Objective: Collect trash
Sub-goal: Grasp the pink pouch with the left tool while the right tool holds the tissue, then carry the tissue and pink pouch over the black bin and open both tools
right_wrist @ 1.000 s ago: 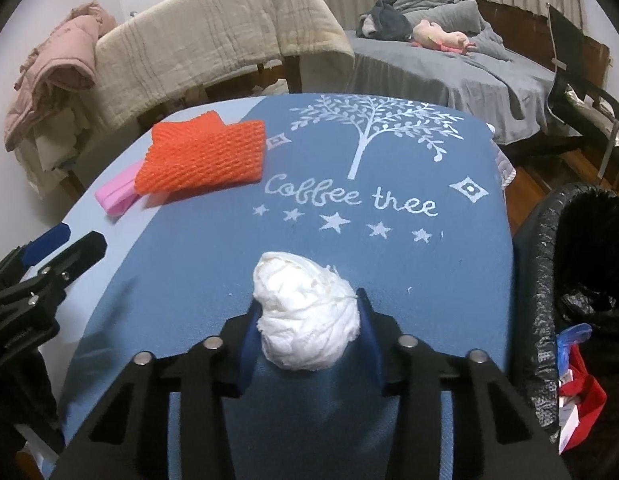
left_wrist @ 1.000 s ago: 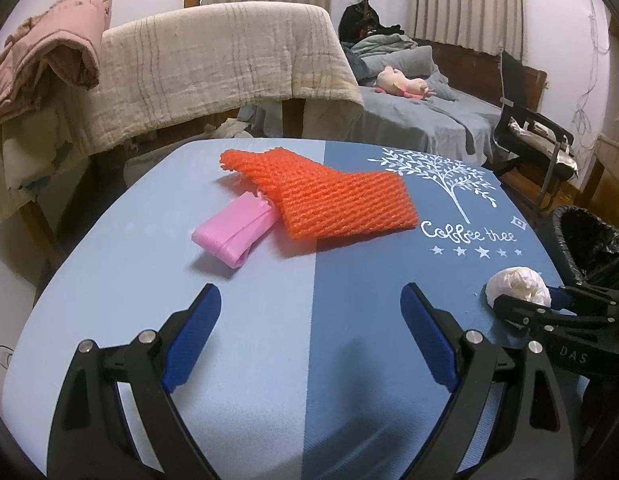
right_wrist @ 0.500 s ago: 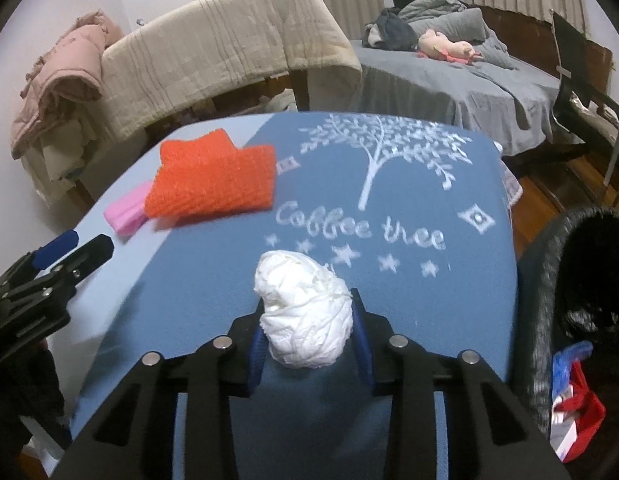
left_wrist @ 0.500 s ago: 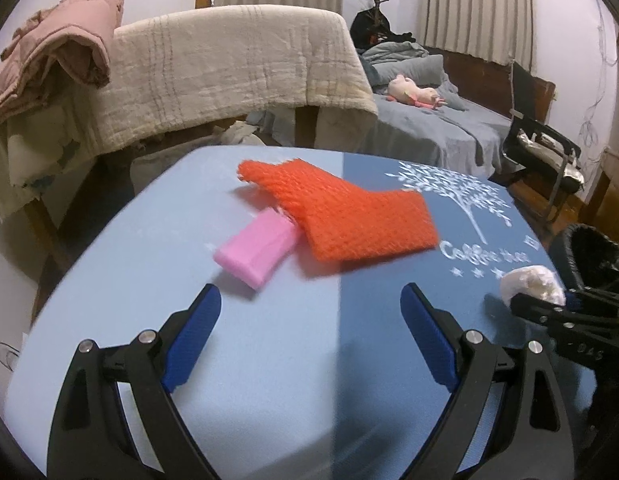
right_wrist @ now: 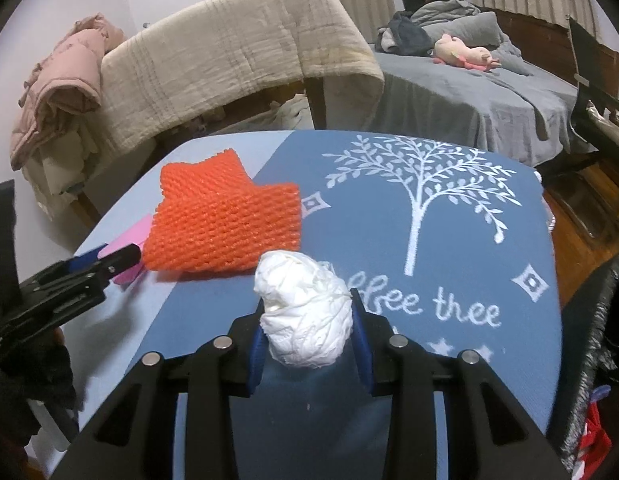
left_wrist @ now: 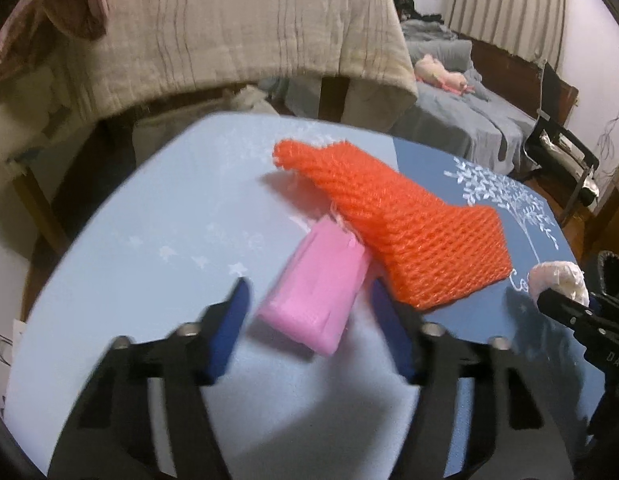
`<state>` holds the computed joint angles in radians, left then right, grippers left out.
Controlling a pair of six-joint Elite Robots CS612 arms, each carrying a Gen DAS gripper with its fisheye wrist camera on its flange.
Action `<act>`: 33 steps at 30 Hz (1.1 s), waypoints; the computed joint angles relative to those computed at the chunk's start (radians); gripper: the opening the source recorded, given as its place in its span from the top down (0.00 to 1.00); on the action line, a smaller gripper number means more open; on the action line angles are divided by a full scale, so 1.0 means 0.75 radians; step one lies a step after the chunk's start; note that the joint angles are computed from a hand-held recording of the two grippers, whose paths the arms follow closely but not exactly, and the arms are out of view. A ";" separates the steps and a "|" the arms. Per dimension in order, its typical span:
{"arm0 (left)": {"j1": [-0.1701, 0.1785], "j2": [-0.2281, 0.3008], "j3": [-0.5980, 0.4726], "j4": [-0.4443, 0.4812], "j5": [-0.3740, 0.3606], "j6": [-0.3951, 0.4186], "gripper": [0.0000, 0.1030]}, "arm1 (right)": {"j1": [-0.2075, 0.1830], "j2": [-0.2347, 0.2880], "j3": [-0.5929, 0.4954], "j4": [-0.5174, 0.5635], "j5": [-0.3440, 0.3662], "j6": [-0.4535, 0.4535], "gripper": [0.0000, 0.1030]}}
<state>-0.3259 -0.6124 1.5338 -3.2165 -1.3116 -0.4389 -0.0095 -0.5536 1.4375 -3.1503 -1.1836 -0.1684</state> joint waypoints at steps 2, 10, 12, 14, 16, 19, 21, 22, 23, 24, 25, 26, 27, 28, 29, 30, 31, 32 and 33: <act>0.004 0.003 -0.006 0.016 -0.028 -0.001 0.64 | 0.003 0.004 -0.005 0.003 -0.002 -0.003 0.64; -0.001 0.005 0.002 -0.026 -0.036 0.041 0.91 | 0.006 0.012 -0.003 0.028 -0.014 0.002 0.64; -0.009 -0.002 0.020 -0.060 -0.006 0.041 0.91 | 0.005 0.012 -0.003 0.026 -0.013 0.010 0.64; -0.017 -0.011 0.037 -0.082 0.017 0.034 0.92 | 0.004 0.010 0.001 0.019 -0.012 0.010 0.64; -0.024 -0.021 0.057 -0.099 0.041 0.027 0.92 | 0.001 0.005 0.007 0.009 -0.007 0.008 0.64; -0.034 -0.041 0.093 -0.128 0.064 0.008 0.92 | -0.004 -0.005 0.022 -0.012 0.007 0.012 0.64; -0.042 -0.054 0.118 -0.148 0.076 0.007 0.92 | -0.007 -0.014 0.033 -0.027 0.018 0.016 0.64; -0.048 -0.061 0.132 -0.160 0.084 0.013 0.92 | -0.010 -0.021 0.042 -0.037 0.026 0.015 0.64; -0.052 -0.065 0.139 -0.168 0.090 0.019 0.92 | -0.010 -0.026 0.048 -0.042 0.031 0.014 0.64; -0.058 -0.072 0.151 -0.178 0.097 0.025 0.92 | -0.012 -0.031 0.056 -0.050 0.037 0.012 0.64; -0.064 -0.079 0.164 -0.188 0.102 0.028 0.92 | -0.015 -0.040 0.069 -0.061 0.044 0.007 0.64; -0.067 -0.082 0.168 -0.191 0.103 0.028 0.92 | -0.017 -0.045 0.077 -0.067 0.048 0.005 0.64; -0.072 -0.088 0.176 -0.196 0.106 0.031 0.92 | -0.020 -0.053 0.090 -0.077 0.054 0.005 0.64; -0.079 -0.093 0.182 -0.203 0.112 0.034 0.92 | -0.024 -0.060 0.100 -0.083 0.059 0.008 0.64; -0.085 -0.097 0.187 -0.208 0.118 0.037 0.92 | -0.028 -0.066 0.110 -0.089 0.065 0.009 0.64; -0.093 -0.102 0.192 -0.216 0.122 0.043 0.92 | -0.031 -0.072 0.121 -0.095 0.068 0.012 0.64; -0.099 -0.105 0.196 -0.224 0.123 0.046 0.92 | -0.036 -0.081 0.136 -0.108 0.072 0.015 0.64; -0.104 -0.108 0.198 -0.229 0.121 0.049 0.92 | -0.040 -0.086 0.144 -0.113 0.073 0.016 0.64; -0.110 -0.111 0.201 -0.236 0.118 0.053 0.92 | -0.045 -0.094 0.158 -0.121 0.076 0.016 0.64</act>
